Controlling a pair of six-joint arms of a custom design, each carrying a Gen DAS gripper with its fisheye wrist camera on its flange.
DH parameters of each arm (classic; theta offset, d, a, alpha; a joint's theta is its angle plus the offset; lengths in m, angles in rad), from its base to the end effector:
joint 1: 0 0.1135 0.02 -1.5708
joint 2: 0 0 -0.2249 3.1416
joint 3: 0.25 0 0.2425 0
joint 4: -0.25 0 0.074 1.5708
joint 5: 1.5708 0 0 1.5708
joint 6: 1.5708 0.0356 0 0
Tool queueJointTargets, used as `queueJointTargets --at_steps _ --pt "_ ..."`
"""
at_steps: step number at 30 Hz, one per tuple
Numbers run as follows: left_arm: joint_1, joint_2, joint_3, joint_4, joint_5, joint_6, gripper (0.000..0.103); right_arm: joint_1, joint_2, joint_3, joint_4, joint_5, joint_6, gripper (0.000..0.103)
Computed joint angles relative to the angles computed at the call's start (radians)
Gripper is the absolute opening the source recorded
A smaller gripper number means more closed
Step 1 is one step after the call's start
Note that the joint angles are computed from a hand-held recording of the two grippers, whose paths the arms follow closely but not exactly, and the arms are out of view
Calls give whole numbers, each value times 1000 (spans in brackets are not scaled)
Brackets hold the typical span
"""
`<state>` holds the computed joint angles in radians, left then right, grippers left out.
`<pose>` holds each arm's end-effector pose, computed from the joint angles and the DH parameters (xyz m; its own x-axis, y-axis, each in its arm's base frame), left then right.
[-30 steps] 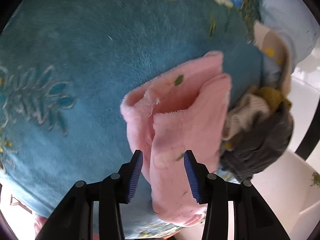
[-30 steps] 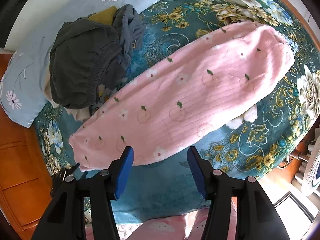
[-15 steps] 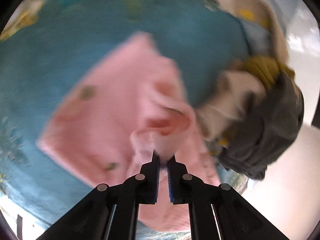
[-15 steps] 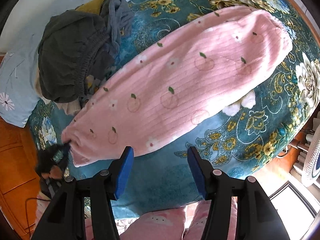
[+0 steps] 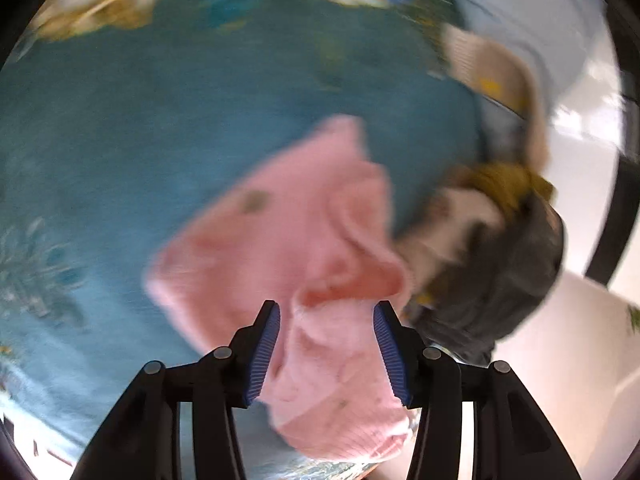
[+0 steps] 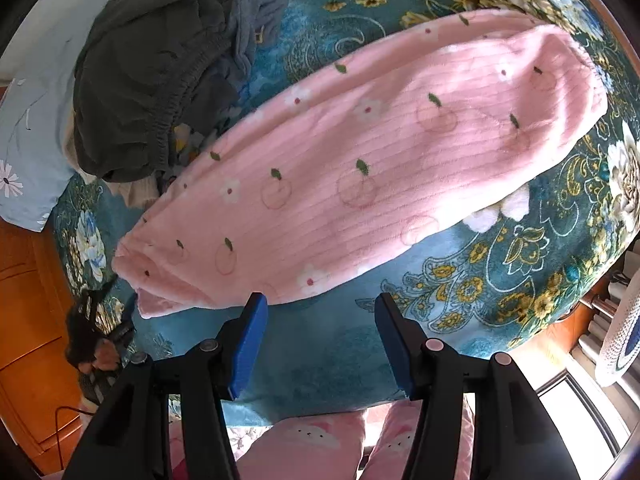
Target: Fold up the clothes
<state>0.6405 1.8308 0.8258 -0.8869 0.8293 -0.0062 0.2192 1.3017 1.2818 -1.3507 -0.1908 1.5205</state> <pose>0.1949 0.1125 0.0716 -0.7571 -0.5695 0.3199 -0.5949 0.3989 -0.6978 0.2113 0.0540 0.2788 -0.2981 0.9382 0.1756 0.9428 0.2606 0.2080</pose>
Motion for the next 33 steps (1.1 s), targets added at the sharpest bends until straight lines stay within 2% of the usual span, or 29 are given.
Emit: queueJointTargets --at_steps 4,10,16,17,19,20,23,27,28,29,31,33 --pt "-1 57 -33 39 -27 35 53 -7 35 24 7 -12 -33 57" --pt "-82 40 -78 133 -34 -59 53 -15 52 46 -3 -12 -50 57" --pt "-164 -63 -61 125 -167 21 50 -16 55 39 3 -22 -39 57" --pt "-166 -66 -53 107 -157 55 49 -16 59 41 4 -23 -42 57" --pt "-175 -74 -44 91 -157 102 31 -18 68 46 8 -25 -48 57" --pt "-180 -86 -44 85 -163 117 12 -19 78 51 13 -28 -56 57" --pt "-154 -142 -37 44 -145 168 7 -15 102 70 20 -38 -74 57" --pt "54 -192 38 -137 -36 345 7 -12 109 79 21 -35 -86 57" --pt "70 -196 42 -138 -35 336 7 -12 107 73 23 -37 -83 57" --pt "75 -187 33 -110 -68 317 7 -12 105 68 26 -38 -79 57" --pt "105 -80 30 -46 -174 316 7 -10 100 51 37 -43 -64 57" --pt "105 17 -15 41 -265 264 7 -3 105 52 44 -47 -60 57"
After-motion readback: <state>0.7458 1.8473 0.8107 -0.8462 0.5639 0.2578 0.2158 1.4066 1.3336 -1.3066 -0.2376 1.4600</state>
